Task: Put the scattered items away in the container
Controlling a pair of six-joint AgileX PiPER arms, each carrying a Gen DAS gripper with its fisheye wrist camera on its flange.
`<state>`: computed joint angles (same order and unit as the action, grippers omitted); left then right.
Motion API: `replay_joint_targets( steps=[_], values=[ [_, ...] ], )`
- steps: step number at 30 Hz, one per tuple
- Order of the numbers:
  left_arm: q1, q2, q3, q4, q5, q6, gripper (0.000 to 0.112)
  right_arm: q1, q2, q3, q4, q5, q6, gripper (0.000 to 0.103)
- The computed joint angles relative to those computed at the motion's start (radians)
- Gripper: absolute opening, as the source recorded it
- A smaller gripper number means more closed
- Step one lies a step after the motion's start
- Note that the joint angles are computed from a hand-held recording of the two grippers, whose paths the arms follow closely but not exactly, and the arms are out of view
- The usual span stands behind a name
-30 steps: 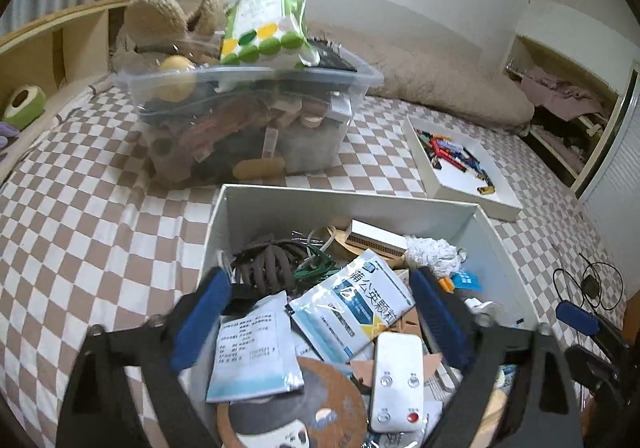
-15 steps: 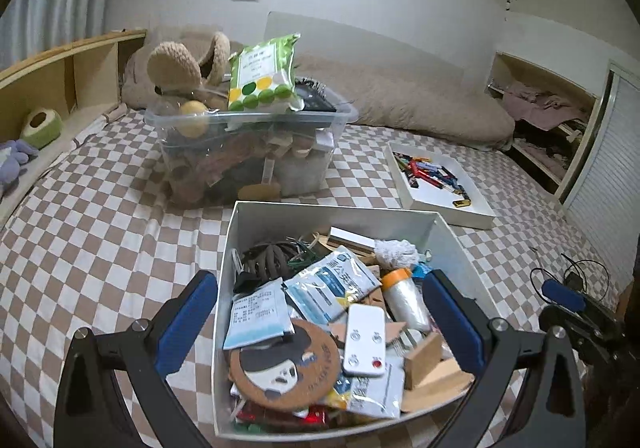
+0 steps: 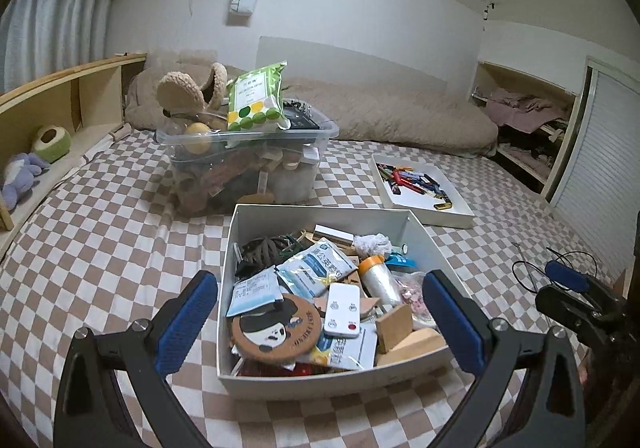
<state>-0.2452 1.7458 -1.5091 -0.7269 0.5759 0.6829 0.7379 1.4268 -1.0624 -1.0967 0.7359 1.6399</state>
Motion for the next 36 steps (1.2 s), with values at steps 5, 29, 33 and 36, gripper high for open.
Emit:
replay_joint_targets(
  steps=[5,29,33,36],
  values=[
    [0.0,-0.087,0.107,-0.019,-0.065,0.04,0.103,0.065,-0.014,0.0,-0.016,0.074,0.024,0.103],
    [-0.025,-0.345,0.436,0.052,-0.26,0.059,0.103,0.329,-0.025,0.012,-0.073,0.38,0.125,0.103],
    [-0.029,-0.362,0.469,0.068,-0.278,0.05,0.103,0.355,-0.012,0.007,-0.073,0.423,0.124,0.103],
    [-0.022,-0.37,0.488,0.059,-0.279,0.057,0.103,0.377,-0.006,0.01,-0.074,0.456,0.132,0.103]
  ],
)
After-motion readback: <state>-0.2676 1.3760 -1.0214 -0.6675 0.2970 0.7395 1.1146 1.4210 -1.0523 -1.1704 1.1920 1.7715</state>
